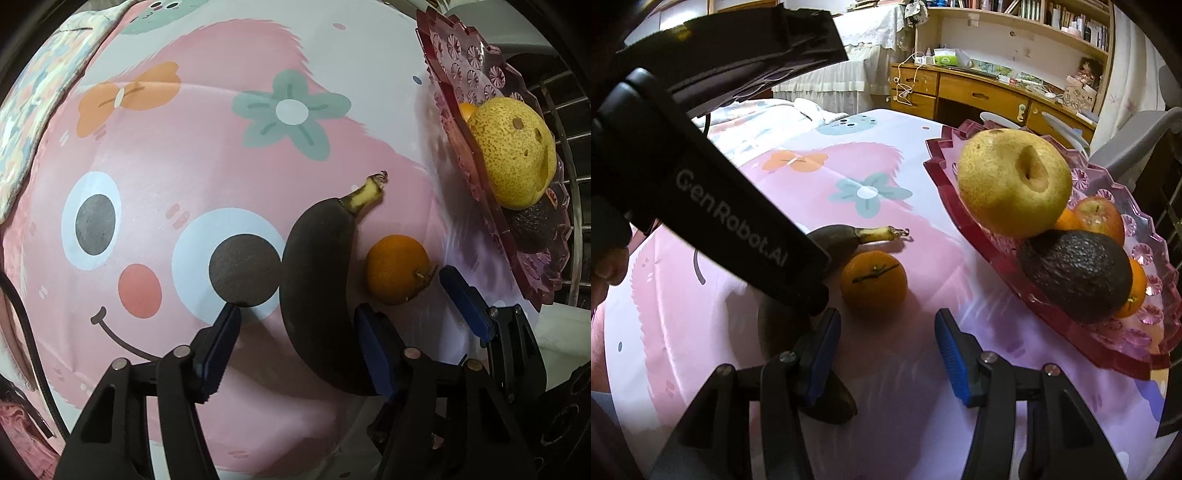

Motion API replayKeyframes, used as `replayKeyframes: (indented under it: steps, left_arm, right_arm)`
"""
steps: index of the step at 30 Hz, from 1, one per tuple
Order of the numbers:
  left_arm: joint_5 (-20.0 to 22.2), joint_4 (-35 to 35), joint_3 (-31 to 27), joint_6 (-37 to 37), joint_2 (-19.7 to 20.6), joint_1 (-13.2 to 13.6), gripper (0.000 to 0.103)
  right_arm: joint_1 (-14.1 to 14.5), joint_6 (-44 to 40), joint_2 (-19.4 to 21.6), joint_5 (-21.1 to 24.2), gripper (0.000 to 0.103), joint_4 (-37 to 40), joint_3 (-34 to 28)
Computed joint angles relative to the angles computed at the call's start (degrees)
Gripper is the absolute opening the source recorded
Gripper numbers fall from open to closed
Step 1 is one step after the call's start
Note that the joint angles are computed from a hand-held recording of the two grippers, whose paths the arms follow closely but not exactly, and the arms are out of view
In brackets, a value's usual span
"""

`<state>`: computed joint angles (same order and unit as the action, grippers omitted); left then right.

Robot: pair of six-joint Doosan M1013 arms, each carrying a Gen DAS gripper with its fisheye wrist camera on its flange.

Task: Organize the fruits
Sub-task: 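Grasp the dark banana with the left tool while the right tool grasps the last orange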

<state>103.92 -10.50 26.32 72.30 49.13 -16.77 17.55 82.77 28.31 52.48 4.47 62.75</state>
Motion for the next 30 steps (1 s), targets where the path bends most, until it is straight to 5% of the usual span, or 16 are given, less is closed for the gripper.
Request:
replayKeyframes:
  steps: [7, 13, 30]
  left_arm:
    - [1.3, 0.21, -3.21, -0.91, 1.63, -0.61, 0.053]
    - [0.32, -2.88, -3.25, -1.37, 1.6, 0.02, 0.036]
    - [-6.66, -1.33, 1.17, -1.05, -2.03, 1.27, 0.032]
  right_arm:
    - [0.15, -1.29, 0.98, -1.35, 0.053, 0.41, -1.04]
    - [-0.37, -2.58, 1.43, -1.64, 0.046, 3.49, -1.61]
    - [-0.79, -2.38, 1.62, 2.01, 0.04, 5.0, -3.13]
